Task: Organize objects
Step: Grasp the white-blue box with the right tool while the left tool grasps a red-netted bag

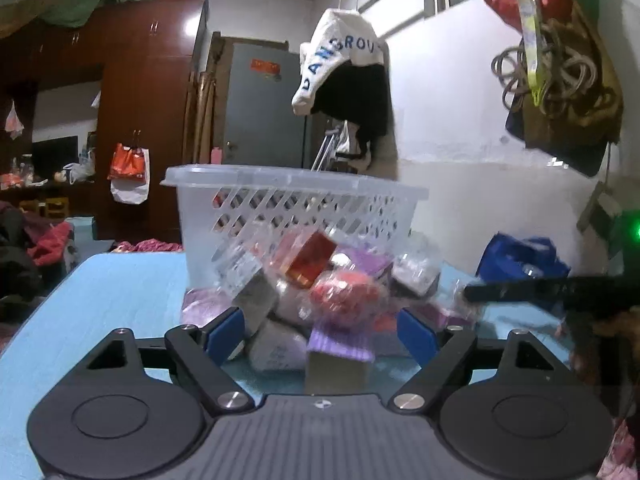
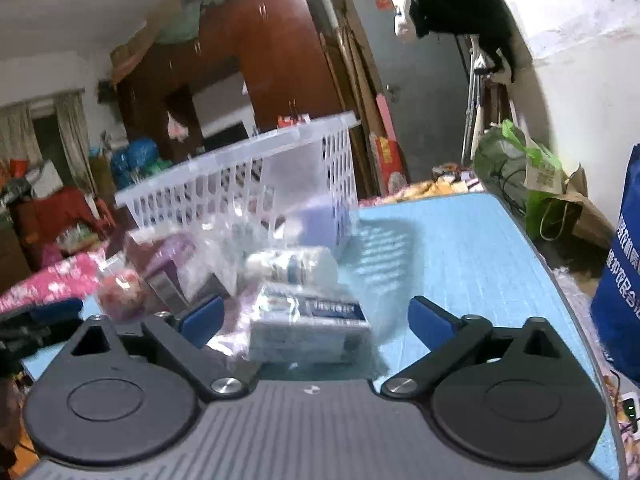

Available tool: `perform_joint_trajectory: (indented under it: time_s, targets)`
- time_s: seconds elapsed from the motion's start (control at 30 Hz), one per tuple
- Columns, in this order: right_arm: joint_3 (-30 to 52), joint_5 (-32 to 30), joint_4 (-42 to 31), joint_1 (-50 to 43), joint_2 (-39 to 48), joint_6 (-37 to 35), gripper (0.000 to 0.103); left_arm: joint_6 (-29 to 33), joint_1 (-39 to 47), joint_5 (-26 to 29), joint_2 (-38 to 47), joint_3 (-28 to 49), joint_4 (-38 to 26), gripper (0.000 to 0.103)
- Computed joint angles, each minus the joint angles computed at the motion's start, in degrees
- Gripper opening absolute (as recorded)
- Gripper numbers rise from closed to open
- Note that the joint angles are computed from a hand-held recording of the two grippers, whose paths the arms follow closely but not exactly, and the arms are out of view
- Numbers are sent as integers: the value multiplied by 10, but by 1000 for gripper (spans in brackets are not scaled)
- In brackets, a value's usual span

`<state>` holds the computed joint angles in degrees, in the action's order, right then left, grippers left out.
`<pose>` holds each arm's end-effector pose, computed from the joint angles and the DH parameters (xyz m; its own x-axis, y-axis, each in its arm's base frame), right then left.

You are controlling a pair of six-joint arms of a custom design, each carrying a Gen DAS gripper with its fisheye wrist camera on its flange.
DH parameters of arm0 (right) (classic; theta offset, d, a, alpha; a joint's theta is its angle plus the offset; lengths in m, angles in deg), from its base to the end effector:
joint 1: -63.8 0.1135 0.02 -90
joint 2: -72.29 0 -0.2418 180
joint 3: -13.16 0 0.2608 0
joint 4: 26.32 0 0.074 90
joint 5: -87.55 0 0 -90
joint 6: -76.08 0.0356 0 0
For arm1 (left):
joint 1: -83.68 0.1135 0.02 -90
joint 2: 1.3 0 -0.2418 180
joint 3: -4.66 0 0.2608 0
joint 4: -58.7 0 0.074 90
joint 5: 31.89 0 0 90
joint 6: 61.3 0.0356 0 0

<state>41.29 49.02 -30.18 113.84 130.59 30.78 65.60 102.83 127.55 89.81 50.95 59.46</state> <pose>0.1486 0.1340 0.1343 -0.2984 0.3260 -0.8970 0.2094 0.9393 0.2718 0.2677 0.0577 0.1113 -0.2129 0.1493 -0.9656 0.8106 0.5788 -0.0892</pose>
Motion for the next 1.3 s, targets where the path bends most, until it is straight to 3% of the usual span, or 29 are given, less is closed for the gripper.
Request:
perform_joint_trajectory:
  time_s: [0.17, 0.4, 0.47, 0.53, 0.57, 0.67, 0.9, 1.07, 1.13, 1.2, 1.3]
  targets:
    - [-19, -9, 7, 13, 2, 19, 91, -82, -43, -23, -41, -52, 114, 86]
    - [-39, -38, 28, 5, -16, 6, 81, -85, -85, -65, -50, -45, 81, 83]
    - [-43, -45, 37, 3, -19, 2, 77, -94, -91, -84, -48, -50, 95, 77]
    - [-49, -52, 44, 1, -26, -1, 73, -104, -104, -108, -50, -52, 99, 55]
    - [-53, -52, 50, 2, -29, -2, 72, -102, -106, -110, -46, -45, 88, 55]
    - [-54, -36, 56, 14, -24, -6, 71, -104, -95, -91, -35, -39, 87, 54]
    - [-47, 47, 85, 62, 22, -3, 71, -130, -56, -31, -31, -65, 151, 53]
    - [-20, 162, 46, 137, 55, 44, 71, -48, -12, 32, -30, -25, 8, 53]
    - [-5, 206, 7, 164, 60, 74, 71, -54, -3, 32, -28, -30, 23, 53]
    - [4, 217, -15, 177, 61, 85, 71, -40, 6, 40, -17, -17, -1, 53]
    - [9, 207, 13, 172, 79, 58, 71, -45, 17, 47, -2, -16, 18, 53]
